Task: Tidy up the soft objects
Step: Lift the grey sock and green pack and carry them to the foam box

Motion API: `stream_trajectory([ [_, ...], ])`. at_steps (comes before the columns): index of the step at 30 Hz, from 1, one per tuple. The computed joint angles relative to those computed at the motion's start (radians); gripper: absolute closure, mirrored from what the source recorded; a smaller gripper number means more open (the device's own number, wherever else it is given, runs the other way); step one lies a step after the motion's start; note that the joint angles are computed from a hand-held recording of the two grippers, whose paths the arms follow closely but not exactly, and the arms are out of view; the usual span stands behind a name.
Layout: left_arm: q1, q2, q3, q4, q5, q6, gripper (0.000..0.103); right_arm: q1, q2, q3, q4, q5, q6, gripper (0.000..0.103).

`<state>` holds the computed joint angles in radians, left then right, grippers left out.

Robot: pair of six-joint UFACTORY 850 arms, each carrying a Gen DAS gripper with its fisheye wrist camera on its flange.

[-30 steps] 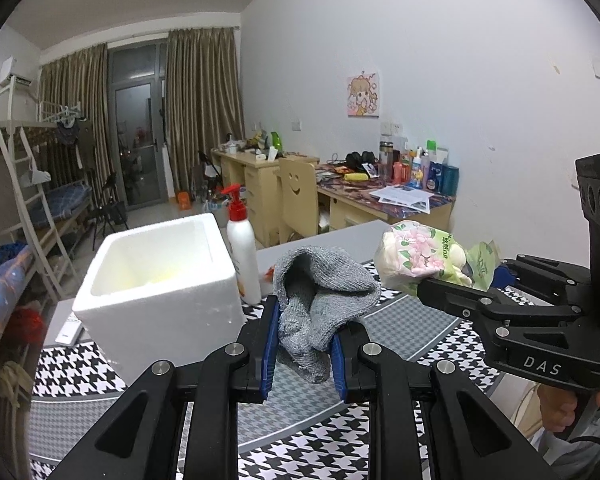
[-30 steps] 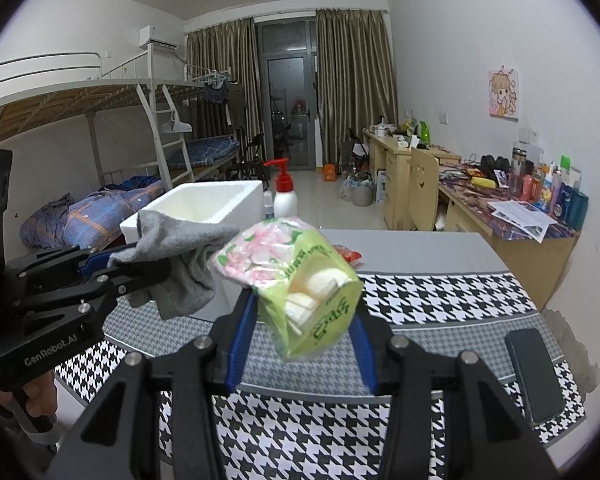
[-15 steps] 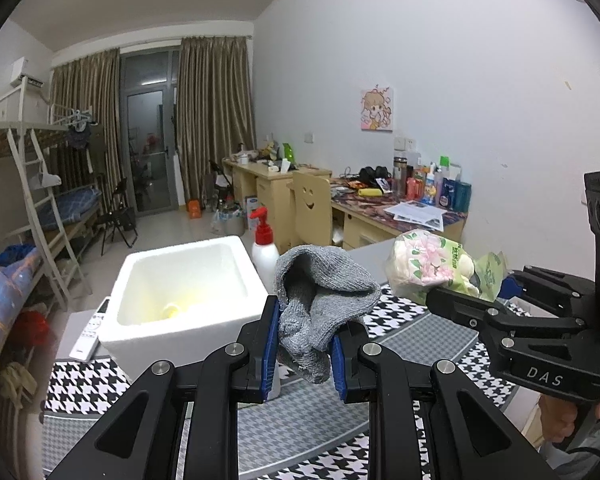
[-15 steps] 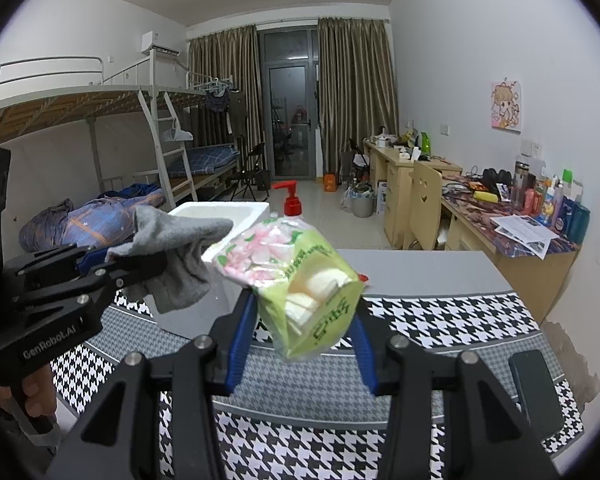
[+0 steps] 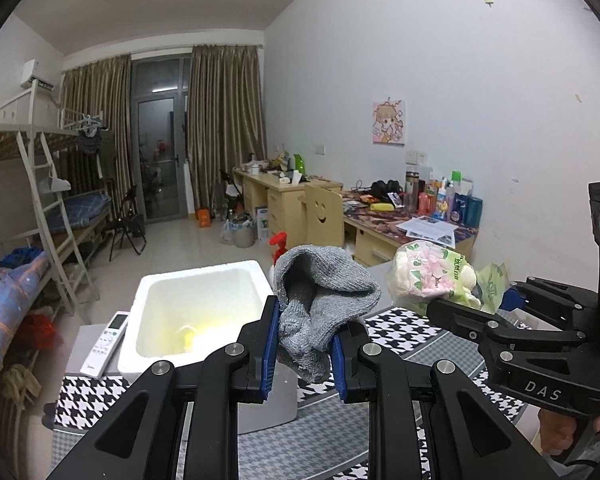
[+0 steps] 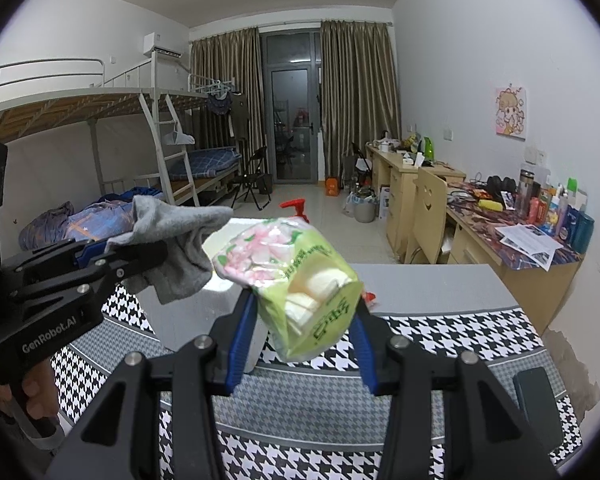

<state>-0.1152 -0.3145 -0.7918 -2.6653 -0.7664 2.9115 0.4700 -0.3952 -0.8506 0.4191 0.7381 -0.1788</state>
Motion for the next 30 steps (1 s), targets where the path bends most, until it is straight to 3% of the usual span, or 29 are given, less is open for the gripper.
stream_trajectory([
  [30,0.005,-0.055,-0.107,-0.158,0.036,0.049,0.079,0.001,-0.049,-0.141,0.005,-0.076,-0.048,0.053],
])
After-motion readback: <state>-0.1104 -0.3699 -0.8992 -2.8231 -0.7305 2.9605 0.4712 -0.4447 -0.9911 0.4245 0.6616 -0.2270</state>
